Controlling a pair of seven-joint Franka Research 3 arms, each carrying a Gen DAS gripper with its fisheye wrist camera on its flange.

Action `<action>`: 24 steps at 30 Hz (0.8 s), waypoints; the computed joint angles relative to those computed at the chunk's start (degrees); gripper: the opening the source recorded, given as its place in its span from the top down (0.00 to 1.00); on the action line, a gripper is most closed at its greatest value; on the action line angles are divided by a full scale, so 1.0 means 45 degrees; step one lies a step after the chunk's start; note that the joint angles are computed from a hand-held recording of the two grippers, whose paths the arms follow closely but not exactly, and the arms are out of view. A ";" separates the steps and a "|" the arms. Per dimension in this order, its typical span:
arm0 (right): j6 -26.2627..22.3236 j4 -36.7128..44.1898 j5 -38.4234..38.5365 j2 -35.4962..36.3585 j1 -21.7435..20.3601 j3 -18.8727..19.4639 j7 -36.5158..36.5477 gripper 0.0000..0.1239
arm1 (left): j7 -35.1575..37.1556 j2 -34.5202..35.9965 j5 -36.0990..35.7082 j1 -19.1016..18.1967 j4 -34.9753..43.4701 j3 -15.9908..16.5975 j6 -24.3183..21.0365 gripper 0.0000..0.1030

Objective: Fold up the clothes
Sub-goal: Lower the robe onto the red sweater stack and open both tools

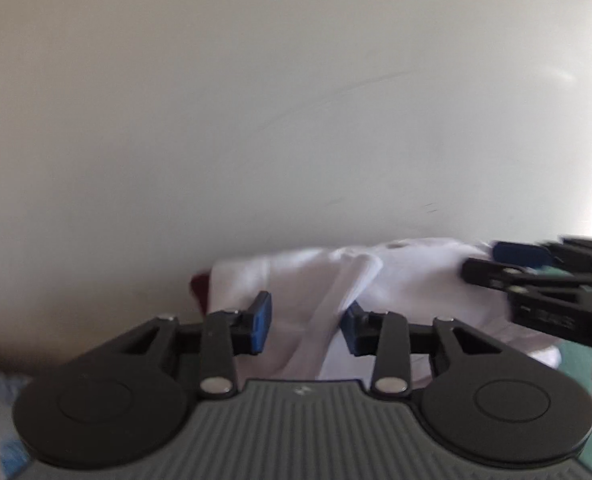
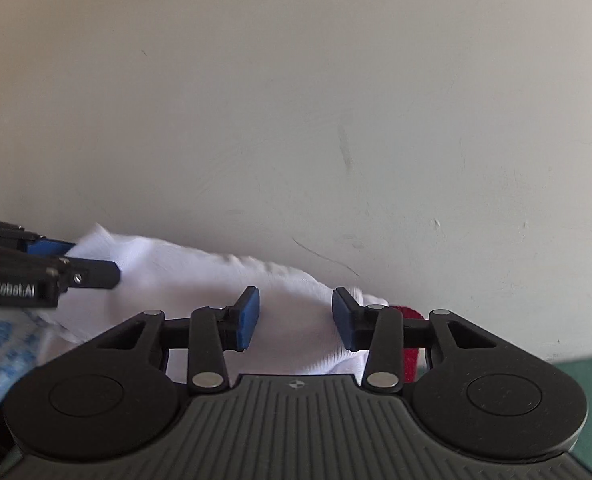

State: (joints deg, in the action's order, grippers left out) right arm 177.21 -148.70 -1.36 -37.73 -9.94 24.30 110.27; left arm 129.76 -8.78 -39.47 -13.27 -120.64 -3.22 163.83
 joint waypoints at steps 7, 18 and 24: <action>0.0794 -0.0394 -0.0540 0.0525 -0.1708 0.1727 0.0641 0.64 | -0.0685 0.0994 0.0632 0.0198 -0.0315 -0.0841 0.2016 0.57; 0.0052 -0.1154 0.0419 -0.1879 0.1630 -0.1079 -0.0749 0.65 | 0.4691 -0.3342 -0.3776 -0.4584 -0.2602 0.3460 0.2259 0.61; -0.0397 -0.0913 0.0606 -0.1171 0.1649 -0.0732 -0.0740 0.65 | 0.2763 -0.2635 -0.2102 -0.3486 -0.2541 0.2330 0.1617 0.63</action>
